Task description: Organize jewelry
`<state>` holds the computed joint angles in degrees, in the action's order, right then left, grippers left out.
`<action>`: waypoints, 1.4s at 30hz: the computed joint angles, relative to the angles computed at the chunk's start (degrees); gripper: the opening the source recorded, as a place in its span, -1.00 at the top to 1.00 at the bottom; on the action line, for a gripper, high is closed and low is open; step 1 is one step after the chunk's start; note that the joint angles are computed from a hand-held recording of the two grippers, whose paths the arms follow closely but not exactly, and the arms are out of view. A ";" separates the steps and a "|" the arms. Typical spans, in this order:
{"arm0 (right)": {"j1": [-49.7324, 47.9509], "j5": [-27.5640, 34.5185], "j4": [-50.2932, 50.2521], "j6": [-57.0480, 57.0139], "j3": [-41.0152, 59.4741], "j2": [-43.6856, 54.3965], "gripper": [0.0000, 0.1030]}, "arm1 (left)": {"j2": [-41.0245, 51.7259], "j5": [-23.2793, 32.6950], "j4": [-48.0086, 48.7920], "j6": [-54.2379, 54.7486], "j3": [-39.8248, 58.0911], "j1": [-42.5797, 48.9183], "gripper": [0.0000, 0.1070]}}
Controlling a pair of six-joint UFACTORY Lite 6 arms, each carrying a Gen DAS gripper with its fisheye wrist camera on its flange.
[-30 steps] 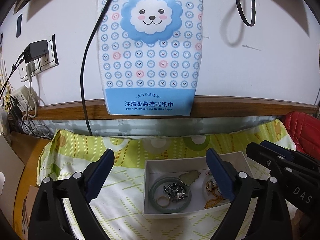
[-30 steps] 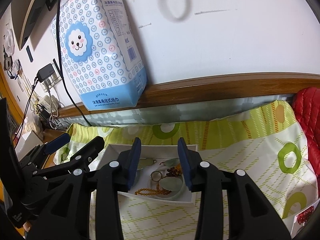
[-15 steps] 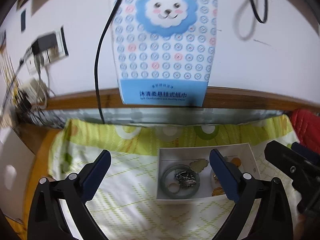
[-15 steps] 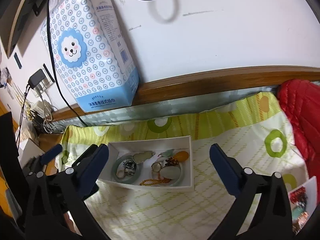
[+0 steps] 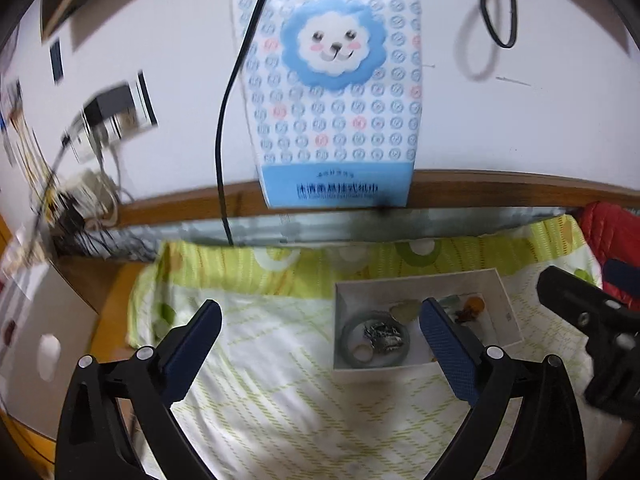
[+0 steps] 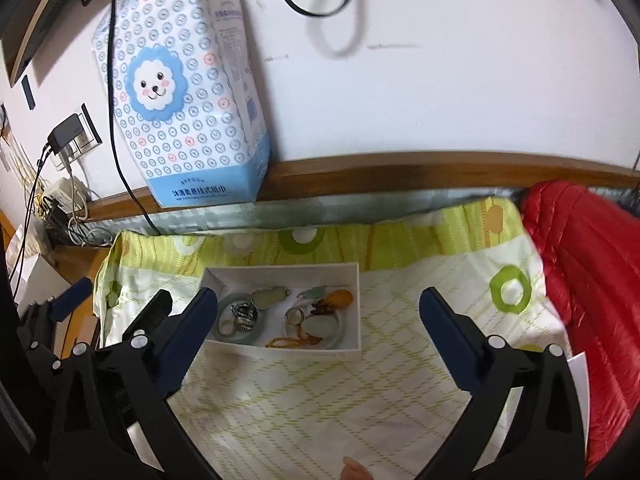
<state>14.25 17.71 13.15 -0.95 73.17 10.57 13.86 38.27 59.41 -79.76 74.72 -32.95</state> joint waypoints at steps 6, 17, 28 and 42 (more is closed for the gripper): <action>0.22 1.55 2.45 -2.45 3.96 5.38 -0.91 | 0.97 -3.24 -1.95 0.69 -0.79 2.56 -0.86; 0.48 4.01 5.07 -6.18 7.42 10.94 -0.91 | 2.70 -5.73 -3.13 1.54 -1.58 4.65 -0.86; -0.24 5.11 8.36 -9.15 8.05 12.15 -0.91 | 2.77 -6.06 -3.37 1.42 -1.85 5.21 -0.86; -0.30 5.34 8.50 -9.27 8.61 13.15 -0.91 | 2.85 -8.51 -6.74 3.65 -1.78 6.56 -0.86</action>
